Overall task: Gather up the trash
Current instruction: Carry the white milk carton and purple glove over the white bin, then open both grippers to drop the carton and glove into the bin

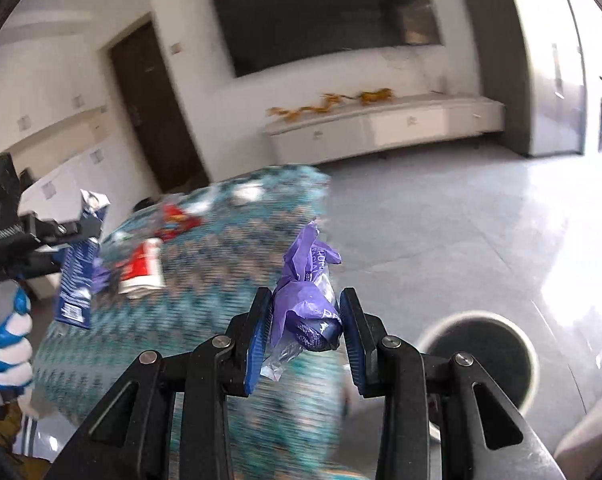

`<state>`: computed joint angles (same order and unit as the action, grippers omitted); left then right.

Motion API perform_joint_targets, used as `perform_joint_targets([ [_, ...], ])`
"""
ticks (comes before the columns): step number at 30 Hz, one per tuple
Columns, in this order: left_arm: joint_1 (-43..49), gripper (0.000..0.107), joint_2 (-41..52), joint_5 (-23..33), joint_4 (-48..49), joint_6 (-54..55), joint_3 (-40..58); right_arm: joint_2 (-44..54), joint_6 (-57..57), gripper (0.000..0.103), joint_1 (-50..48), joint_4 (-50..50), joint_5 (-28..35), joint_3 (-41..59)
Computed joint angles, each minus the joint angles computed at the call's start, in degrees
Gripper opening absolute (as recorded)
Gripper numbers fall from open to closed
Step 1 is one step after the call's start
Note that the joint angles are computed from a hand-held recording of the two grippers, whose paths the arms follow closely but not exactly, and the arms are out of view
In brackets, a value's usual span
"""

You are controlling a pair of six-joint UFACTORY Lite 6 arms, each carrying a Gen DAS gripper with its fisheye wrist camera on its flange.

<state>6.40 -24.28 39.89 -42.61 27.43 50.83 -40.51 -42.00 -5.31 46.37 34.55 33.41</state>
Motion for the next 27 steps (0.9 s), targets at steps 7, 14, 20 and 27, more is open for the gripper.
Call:
perform_joint_targets([
  [7,-26.8,0.063,25.7,-12.6,10.5,-16.4,18.8,17.0,-30.6,0.035,-26.6,16.9,4.9,-0.7],
  [14,-38.0,0.063,56.7,-8.9,19.3,-28.0,48.5,34.7,-44.2,0.036,-34.5,24.5,1.3,2.8],
  [20,-42.2,0.064,78.1,-0.8,26.0,-36.3,74.8,45.7,-49.6,0.037,-35.7,27.8,-2.0,7.0],
  [27,-42.0,0.070,95.2,8.7,24.4,-37.4,98.7,49.1,-48.2,0.047,-34.0,27.4,-6.5,9.3],
])
